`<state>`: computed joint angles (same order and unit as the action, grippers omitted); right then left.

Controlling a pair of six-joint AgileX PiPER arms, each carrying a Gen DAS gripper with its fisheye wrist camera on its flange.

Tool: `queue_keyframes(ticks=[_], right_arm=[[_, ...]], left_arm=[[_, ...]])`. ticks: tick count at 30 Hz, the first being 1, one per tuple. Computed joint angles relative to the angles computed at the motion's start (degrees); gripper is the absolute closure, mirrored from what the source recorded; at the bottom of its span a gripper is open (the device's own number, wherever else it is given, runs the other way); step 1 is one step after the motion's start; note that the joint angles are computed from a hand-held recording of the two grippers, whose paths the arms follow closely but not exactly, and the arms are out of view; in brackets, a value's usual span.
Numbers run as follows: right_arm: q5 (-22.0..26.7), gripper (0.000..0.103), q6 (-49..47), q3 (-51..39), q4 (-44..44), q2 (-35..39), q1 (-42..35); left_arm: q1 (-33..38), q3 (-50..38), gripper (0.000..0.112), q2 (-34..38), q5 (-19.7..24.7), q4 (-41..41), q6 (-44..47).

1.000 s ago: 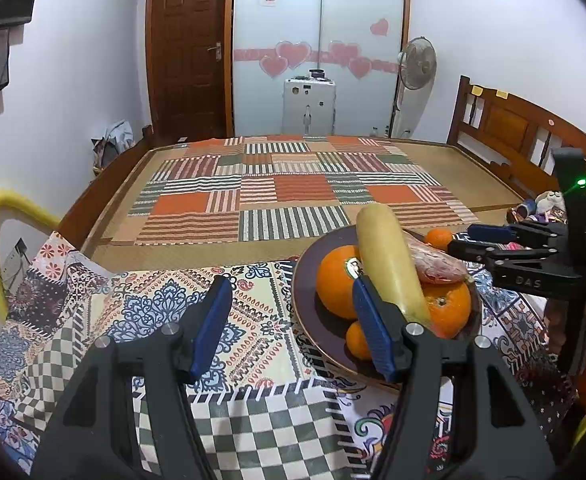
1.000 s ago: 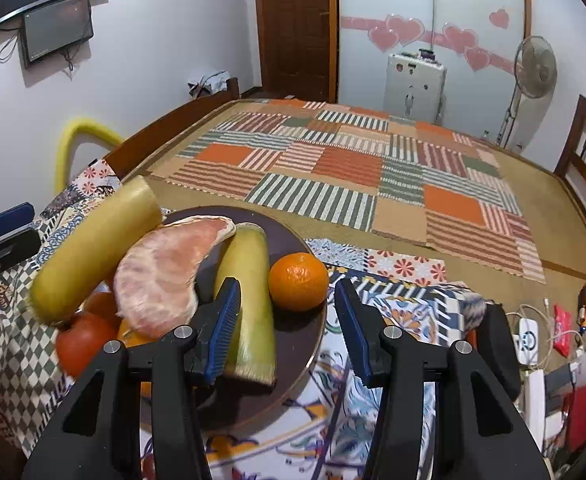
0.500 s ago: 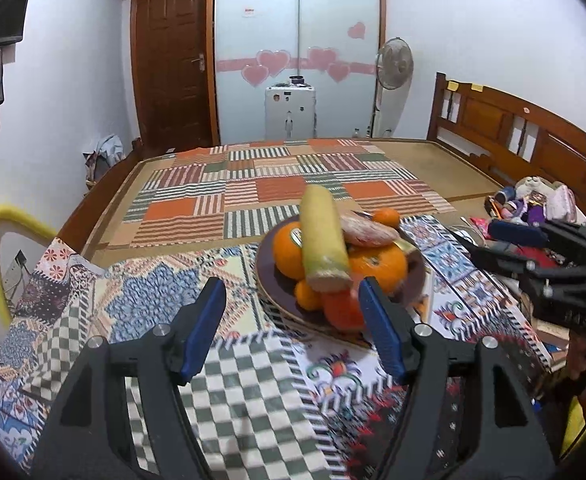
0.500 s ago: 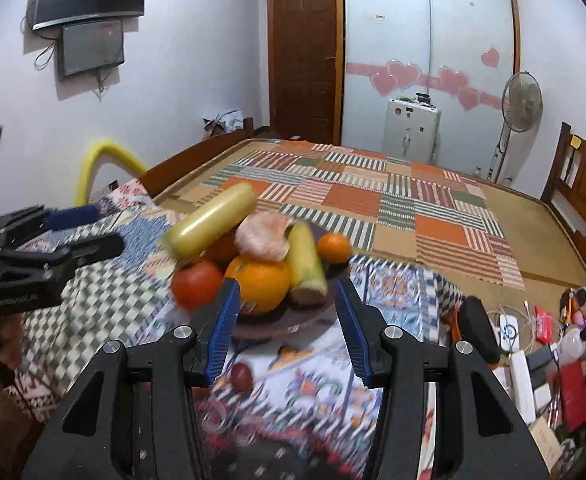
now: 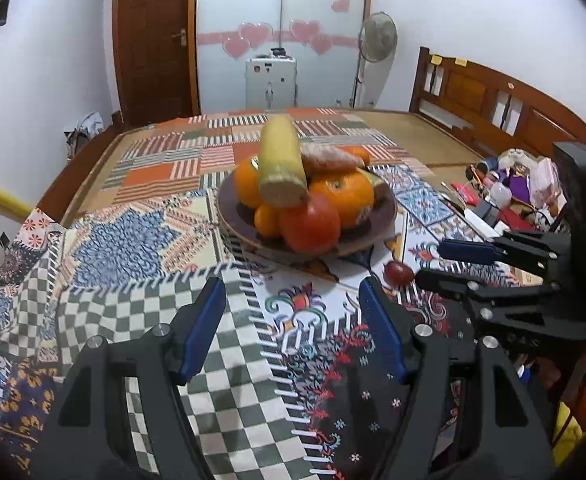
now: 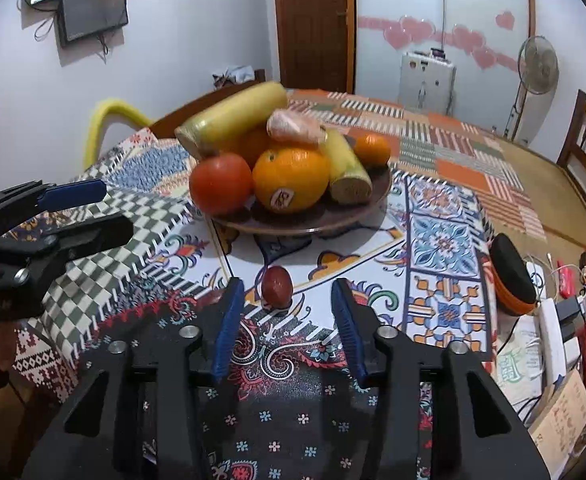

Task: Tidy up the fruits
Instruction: 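Move right tool to the red date on the cloth and grasp it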

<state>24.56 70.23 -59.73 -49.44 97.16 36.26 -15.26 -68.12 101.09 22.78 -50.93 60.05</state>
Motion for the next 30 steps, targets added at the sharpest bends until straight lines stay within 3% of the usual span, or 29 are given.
queue_keyframes(ticks=[6, 13, 19, 30], right_arm=[[-2.9, 0.069, -4.7, -0.7, 5.0, 1.9, -1.7], [-3.1, 0.085, -8.1, -2.5, 7.9, 4.5, -2.0], [-5.0, 0.087, -2.8, 0.7, 3.3, 1.8, -2.1], [-3.2, 0.087, 10.8, 7.5, -9.4, -6.0, -1.0]], left_arm=[[-0.3, 0.2, 0.043, 1.4, 0.1, 0.3, 0.4], [-0.8, 0.5, 0.05, 2.4, 0.8, -1.1, 2.8], [-2.1, -0.3, 0.063, 3.3, 3.2, 0.2, 1.8], [-6.2, -3.4, 0.079, 6.7, 4.7, 4.8, -4.3]])
